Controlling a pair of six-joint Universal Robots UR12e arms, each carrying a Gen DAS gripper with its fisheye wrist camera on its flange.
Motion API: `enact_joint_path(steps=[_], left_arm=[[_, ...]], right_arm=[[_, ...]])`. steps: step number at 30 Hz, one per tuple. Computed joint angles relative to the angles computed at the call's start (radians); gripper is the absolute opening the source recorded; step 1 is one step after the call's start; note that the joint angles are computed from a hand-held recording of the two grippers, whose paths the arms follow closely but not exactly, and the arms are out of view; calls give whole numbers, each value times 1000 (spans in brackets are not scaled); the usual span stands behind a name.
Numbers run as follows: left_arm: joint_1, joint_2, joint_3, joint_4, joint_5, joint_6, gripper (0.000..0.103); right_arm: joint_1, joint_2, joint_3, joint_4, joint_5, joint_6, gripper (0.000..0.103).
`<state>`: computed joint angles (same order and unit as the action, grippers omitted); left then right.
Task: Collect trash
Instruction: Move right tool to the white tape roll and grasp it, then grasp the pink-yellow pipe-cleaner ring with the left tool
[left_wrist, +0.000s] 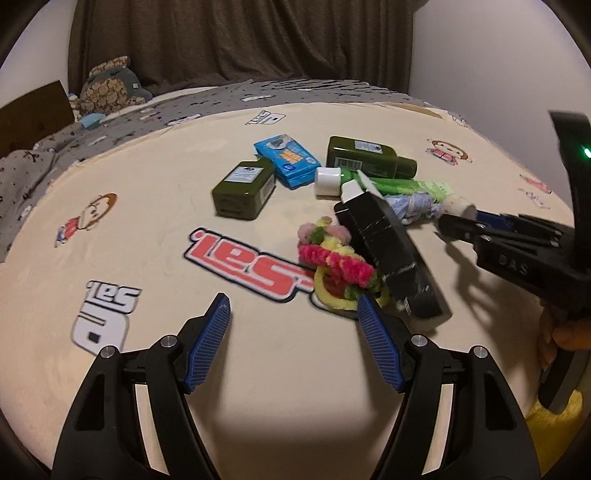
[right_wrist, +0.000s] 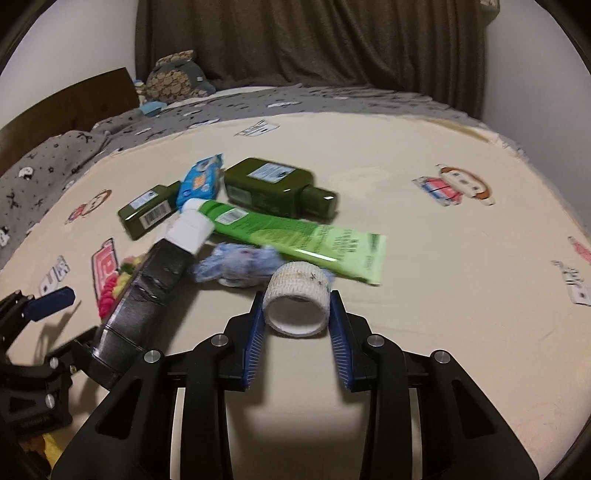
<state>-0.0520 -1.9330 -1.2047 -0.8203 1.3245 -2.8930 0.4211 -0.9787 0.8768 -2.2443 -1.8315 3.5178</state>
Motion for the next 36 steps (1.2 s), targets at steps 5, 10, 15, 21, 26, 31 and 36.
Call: enact_joint_path(steps=[5,10,15,21,26,31,36], left_arm=[[-12,-17,27,-17,-21,-6,67],[-25,-31,50,-38,-30,-2,67],[-34,-56,90,-64,-38,-26,67],[-39,-81,135,-112,-48,-67,68],[-47,-85,139,-109,-41,-45,68],[-49,-94,151,-116,-46,-28,54],[-45,-81,130,-96,-54,-22,48]], right_arm=[[-8,-32,50,-30,-13,11,35],[-14,-53,85,-50,-11,22,35],[-17,-66,108,-63,-8,20,35],[-22,-84,138,-83,-3,21,35],[-25,-91,152,-86,-2,27,35],[-24,-98,163,-94,-4,23,35],[-21,-109,180,-107,-9,27,35]])
